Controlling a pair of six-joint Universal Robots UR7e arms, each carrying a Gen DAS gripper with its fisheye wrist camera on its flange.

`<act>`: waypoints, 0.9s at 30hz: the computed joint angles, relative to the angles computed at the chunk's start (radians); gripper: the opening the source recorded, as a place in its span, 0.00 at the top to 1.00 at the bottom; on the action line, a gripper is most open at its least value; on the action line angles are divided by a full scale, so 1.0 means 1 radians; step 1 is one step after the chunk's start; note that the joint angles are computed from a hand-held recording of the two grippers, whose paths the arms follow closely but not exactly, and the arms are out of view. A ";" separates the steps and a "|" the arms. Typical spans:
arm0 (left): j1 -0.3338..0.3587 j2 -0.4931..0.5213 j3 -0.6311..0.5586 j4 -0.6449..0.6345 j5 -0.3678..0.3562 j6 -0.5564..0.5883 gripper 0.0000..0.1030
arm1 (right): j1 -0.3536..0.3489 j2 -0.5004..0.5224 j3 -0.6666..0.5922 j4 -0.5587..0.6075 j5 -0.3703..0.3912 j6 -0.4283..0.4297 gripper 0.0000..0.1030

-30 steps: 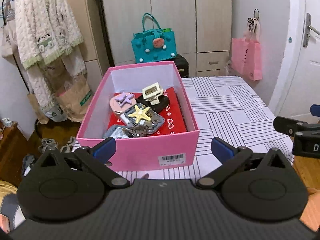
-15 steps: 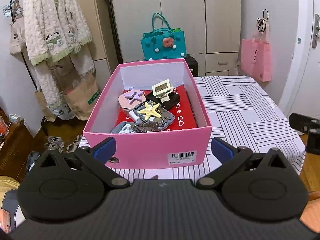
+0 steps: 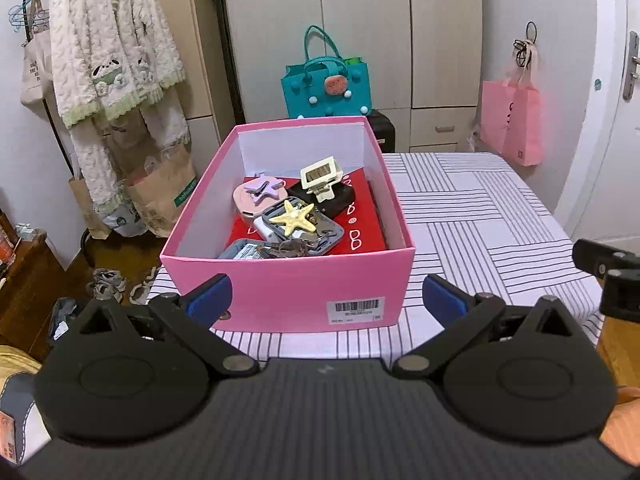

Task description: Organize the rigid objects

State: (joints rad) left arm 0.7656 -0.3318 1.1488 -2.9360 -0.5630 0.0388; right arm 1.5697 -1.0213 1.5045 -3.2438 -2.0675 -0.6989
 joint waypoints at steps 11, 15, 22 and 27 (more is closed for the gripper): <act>-0.003 -0.003 0.017 0.004 0.012 -0.024 0.00 | -0.001 0.019 0.007 -0.078 -0.028 -0.057 0.01; -0.004 -0.002 0.025 -0.004 0.025 -0.021 0.00 | -0.008 0.006 0.006 -0.025 -0.010 -0.010 0.01; -0.004 0.007 0.016 -0.010 0.037 -0.008 0.00 | -0.009 0.008 0.013 -0.030 -0.001 -0.014 0.01; -0.001 0.004 0.015 0.015 0.026 -0.030 0.00 | -0.010 0.007 0.016 -0.033 0.006 -0.019 0.01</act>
State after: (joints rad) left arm 0.7644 -0.3273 1.1634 -2.9213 -0.5368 0.0088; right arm 1.5598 -1.0147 1.5209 -3.2765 -2.0618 -0.7179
